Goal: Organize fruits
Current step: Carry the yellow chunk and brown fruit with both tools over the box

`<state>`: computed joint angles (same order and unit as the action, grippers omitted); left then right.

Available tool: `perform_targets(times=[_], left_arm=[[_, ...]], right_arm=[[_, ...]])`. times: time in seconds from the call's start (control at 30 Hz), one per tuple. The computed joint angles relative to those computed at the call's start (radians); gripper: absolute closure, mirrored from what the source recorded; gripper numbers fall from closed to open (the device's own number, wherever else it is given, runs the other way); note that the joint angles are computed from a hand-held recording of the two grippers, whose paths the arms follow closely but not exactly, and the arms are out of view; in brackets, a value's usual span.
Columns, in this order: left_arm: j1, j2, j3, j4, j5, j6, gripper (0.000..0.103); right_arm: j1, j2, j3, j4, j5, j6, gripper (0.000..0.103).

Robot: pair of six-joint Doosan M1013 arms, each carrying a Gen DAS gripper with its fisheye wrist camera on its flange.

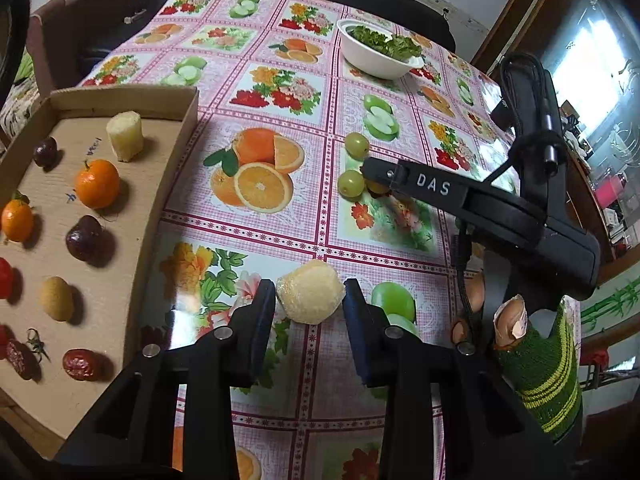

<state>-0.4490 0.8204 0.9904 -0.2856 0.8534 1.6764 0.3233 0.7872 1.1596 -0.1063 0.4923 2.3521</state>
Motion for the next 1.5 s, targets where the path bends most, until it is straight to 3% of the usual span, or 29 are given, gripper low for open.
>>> perform_targets(times=[0.23,0.5,1.5], left_arm=[[0.000,-0.028,0.035,0.049,-0.055,-0.027,0.071],[0.005,-0.063,0.086,0.069,-0.105,-0.036,0.071],[0.034,-0.109,0.158,0.059,-0.150,-0.042,0.071]], right_arm=[[0.021,-0.046,0.066,-0.141,-0.054,0.133,0.076],[0.045,-0.109,0.146,-0.172,-0.168,0.187,0.076],[0.102,-0.129,0.137,-0.132,-0.199,0.105,0.076]])
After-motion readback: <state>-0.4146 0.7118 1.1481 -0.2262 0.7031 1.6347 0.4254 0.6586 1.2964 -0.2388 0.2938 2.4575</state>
